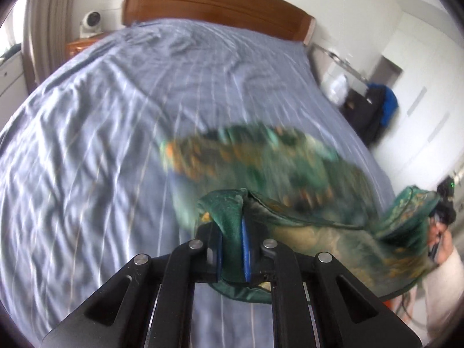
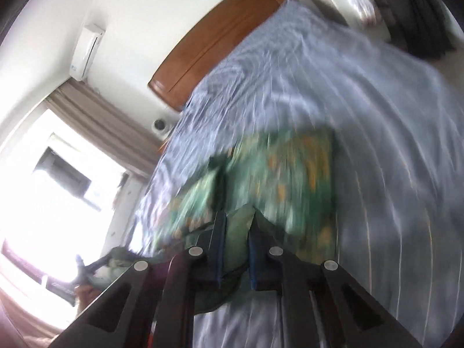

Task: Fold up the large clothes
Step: 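Grasp the jacket hem with both tools and lift it toward the collar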

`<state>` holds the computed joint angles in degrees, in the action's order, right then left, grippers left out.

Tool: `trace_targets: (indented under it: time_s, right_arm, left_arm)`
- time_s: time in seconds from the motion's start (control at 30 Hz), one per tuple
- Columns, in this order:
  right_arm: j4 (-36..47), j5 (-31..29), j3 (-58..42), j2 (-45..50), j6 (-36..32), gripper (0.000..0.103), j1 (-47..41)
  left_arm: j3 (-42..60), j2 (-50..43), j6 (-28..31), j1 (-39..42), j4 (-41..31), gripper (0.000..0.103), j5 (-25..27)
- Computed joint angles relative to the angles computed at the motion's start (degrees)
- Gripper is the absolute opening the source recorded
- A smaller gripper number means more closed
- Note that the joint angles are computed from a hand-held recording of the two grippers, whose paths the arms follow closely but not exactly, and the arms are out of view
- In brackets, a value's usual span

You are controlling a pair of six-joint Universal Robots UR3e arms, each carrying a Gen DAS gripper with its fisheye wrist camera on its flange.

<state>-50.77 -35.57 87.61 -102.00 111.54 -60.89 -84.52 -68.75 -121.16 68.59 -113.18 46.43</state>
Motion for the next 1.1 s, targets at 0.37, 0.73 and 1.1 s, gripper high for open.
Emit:
trace_targets:
  time_s: [0.37,0.73,1.1]
  right_arm:
    - [-84.0,-12.3,2.1,32.6,66.1,0.02,27.5]
    - [-71.4,-7.0,-7.2,30.3,50.8,0.091,24.9]
    - [-85.6,-24.8,-2.4,26.9,52.2,0.011,36.4]
  left_arm:
    - [6.0,-30.7,-39.1,-24.8,47.2,0.081,12.9]
    - [-1.8,-26.8,-24.7,-22.3,44.9,0.099,10.8]
    - [-5.6,-23.9,-37.5,-31.4,59.6,0.006,18.5]
